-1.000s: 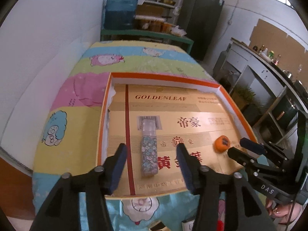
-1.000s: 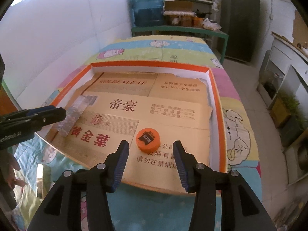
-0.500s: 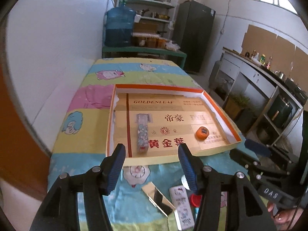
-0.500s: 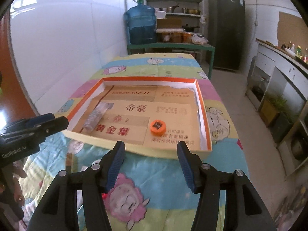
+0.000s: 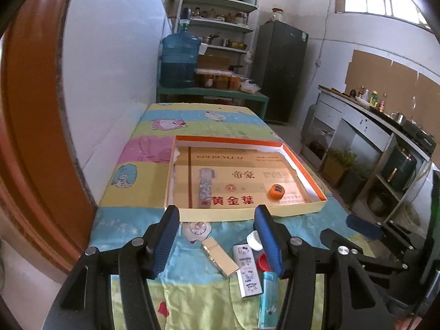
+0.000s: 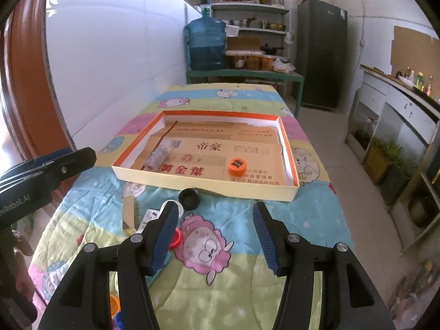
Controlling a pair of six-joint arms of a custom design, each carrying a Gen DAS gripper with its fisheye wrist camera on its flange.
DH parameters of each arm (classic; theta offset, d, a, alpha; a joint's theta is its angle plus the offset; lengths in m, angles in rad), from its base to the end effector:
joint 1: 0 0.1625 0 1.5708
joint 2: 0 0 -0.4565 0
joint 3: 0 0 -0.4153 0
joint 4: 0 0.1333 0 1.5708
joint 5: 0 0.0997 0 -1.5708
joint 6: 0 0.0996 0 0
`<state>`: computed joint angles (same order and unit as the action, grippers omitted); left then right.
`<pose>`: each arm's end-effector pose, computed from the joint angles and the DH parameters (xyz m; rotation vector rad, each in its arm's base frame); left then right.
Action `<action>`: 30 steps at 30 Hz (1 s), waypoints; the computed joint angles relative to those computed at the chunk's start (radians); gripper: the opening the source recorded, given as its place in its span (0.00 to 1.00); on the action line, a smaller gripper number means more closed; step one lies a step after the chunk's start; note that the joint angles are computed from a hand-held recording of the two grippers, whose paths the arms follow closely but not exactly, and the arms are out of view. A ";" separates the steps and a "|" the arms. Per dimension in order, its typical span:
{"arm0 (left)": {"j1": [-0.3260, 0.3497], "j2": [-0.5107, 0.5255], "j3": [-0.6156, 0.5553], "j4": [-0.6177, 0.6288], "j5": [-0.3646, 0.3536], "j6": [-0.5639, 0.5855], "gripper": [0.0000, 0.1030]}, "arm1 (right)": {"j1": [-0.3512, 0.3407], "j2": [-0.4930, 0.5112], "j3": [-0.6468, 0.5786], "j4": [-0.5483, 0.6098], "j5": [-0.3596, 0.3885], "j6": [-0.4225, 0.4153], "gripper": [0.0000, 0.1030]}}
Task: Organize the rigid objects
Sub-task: 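Withdraw both tools from the box back toward the remaining items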
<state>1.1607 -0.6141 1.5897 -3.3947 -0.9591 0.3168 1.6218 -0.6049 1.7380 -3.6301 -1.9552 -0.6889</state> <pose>-0.1176 -0.7482 0.1025 0.5243 2.3246 -1.0989 0.1308 -0.6795 0.0702 0.6318 -2.2556 0.9631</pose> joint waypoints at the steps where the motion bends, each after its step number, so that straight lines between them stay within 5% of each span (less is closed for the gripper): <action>1: -0.003 -0.004 0.008 0.001 0.013 -0.011 0.55 | 0.004 0.000 0.009 -0.016 -0.005 -0.006 0.56; 24: -0.018 -0.065 0.124 0.015 0.019 -0.085 0.55 | 0.019 -0.043 0.145 -0.092 0.004 -0.022 0.56; 30: -0.037 -0.057 0.133 -0.018 0.080 -0.069 0.55 | 0.014 -0.046 0.165 -0.085 0.004 -0.024 0.56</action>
<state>1.1241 -0.6706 1.7230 -3.4129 -0.8793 0.2478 1.6354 -0.6513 1.9035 -3.7152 -1.9512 -0.7125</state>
